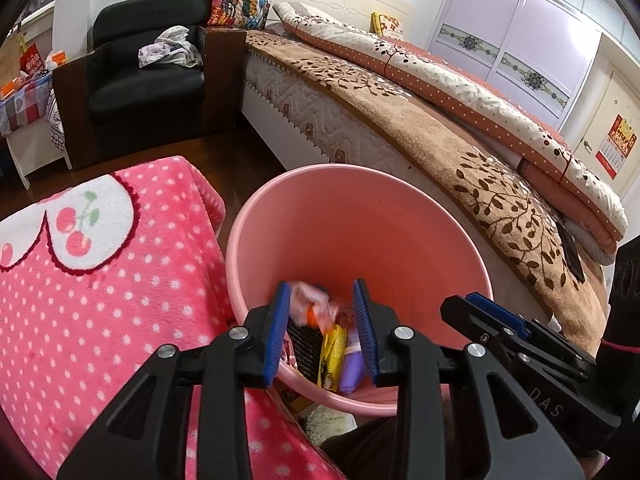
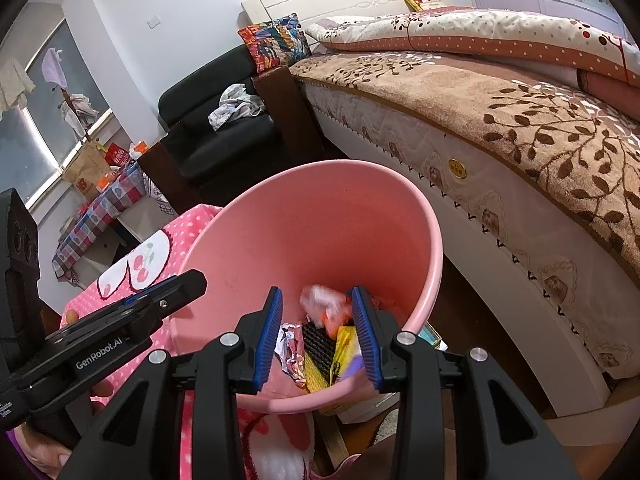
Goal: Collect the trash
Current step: 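Open both grippers to drop the wrapper and purple cloth into the bucket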
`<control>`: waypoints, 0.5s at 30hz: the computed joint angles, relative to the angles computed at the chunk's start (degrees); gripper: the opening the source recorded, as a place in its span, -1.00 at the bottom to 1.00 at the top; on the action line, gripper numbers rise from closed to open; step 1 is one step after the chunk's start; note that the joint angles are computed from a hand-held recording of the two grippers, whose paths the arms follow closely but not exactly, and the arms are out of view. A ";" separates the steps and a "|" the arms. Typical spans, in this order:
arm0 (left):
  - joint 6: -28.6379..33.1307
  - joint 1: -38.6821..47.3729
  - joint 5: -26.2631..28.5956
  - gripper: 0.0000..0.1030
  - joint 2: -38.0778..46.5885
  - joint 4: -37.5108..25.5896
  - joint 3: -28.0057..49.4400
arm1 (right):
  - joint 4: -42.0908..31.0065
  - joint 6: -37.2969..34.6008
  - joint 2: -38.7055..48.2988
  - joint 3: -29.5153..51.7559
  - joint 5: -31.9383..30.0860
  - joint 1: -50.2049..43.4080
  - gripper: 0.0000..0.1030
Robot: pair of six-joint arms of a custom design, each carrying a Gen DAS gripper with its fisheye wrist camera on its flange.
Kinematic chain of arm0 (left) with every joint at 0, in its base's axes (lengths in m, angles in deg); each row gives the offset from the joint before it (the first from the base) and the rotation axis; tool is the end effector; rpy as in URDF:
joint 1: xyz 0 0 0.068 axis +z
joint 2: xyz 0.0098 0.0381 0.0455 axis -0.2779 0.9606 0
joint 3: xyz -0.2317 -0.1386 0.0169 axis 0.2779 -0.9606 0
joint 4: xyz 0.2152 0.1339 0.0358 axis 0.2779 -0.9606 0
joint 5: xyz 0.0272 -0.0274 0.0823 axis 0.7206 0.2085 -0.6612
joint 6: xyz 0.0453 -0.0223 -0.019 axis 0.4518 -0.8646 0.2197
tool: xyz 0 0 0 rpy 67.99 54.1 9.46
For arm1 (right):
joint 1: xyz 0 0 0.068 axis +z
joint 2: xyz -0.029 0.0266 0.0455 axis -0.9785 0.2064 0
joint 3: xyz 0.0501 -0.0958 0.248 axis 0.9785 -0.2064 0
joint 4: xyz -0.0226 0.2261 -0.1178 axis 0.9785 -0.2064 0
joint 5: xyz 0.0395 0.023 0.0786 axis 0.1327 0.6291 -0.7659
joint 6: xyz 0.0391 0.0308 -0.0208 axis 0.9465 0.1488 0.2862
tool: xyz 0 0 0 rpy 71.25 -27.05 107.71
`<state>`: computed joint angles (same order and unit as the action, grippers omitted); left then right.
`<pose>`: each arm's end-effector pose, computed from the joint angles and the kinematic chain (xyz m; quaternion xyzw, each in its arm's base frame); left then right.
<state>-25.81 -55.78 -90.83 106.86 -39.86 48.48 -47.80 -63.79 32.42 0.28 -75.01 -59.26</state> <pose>0.2689 -0.2085 0.0873 -0.0505 0.9274 -0.1041 0.3558 0.2692 0.0992 0.0827 -0.0518 0.9010 0.2175 0.3717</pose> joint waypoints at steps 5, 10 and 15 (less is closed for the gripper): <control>0.00 -0.21 -0.41 -0.37 -1.18 0.14 -0.99 | -0.05 -0.08 -0.92 -0.48 -0.03 0.11 -0.30; -0.04 -0.94 -1.39 -0.37 -2.30 -0.05 -1.57 | -0.19 -0.03 -2.66 -1.50 0.18 0.55 -0.30; 0.10 -2.05 -3.63 -0.37 -4.63 -0.51 -2.97 | 0.47 0.19 -5.40 -3.25 0.51 1.26 -0.29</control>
<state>-25.72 -57.83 -94.47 102.24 -40.37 45.51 -47.33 -63.60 27.02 -2.97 -74.50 -58.01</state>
